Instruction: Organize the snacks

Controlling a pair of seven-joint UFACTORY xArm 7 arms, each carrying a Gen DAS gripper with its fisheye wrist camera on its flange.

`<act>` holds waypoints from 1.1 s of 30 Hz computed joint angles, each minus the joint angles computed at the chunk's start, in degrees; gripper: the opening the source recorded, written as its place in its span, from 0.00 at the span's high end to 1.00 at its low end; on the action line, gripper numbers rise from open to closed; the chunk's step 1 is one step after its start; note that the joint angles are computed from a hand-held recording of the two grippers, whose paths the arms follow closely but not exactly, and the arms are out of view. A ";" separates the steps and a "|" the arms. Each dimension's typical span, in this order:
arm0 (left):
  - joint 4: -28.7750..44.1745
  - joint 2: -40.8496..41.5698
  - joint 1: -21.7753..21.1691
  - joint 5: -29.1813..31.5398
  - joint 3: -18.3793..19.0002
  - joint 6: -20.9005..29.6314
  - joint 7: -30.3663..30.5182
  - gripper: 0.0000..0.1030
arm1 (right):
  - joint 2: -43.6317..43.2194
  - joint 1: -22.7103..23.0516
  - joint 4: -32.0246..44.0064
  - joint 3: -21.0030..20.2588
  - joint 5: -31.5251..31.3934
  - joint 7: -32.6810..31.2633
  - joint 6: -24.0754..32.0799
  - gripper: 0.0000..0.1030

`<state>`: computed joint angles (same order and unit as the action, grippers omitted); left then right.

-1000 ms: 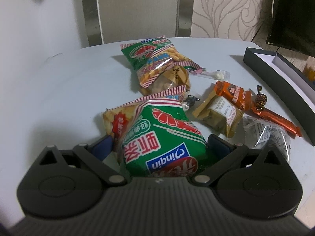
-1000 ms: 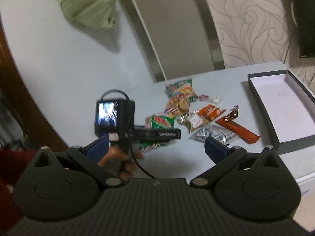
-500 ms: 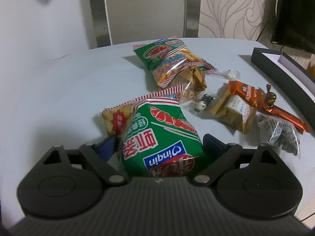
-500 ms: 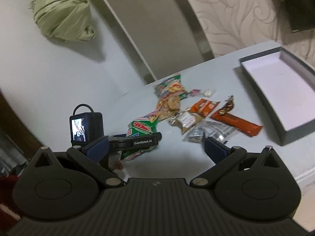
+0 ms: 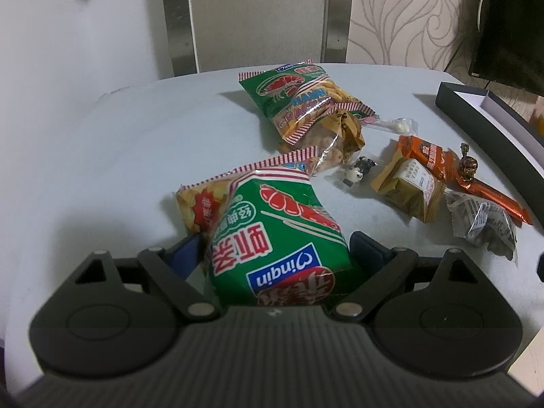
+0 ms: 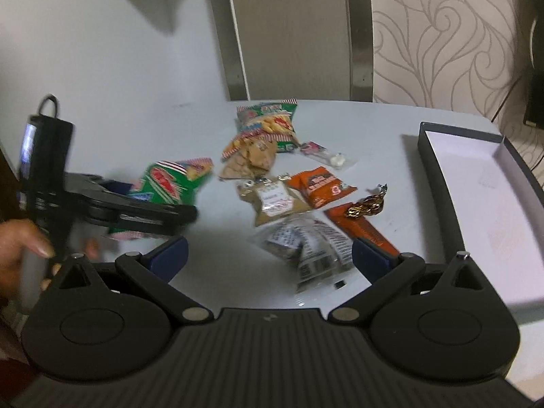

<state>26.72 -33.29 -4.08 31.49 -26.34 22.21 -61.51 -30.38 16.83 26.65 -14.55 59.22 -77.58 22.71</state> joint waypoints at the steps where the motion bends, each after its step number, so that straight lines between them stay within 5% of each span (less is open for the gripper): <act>1: 0.21 0.14 0.07 0.03 -0.15 0.25 -0.08 0.08 | 0.37 0.41 0.19 -0.13 0.40 -1.02 -0.56 0.00; 15: 0.54 0.82 3.59 3.57 -2.74 -3.36 -1.69 0.08 | 2.73 0.03 1.62 -0.59 11.47 -12.47 1.83 0.00; 29: 1.09 -0.96 7.31 8.46 -7.01 -7.26 -3.12 0.11 | 10.15 -8.95 6.44 5.00 8.16 -13.97 8.15 0.00; 33: -0.40 -3.33 4.87 5.56 -5.47 -6.57 -2.07 0.11 | 12.89 -9.91 7.78 7.08 4.76 -12.09 6.82 0.22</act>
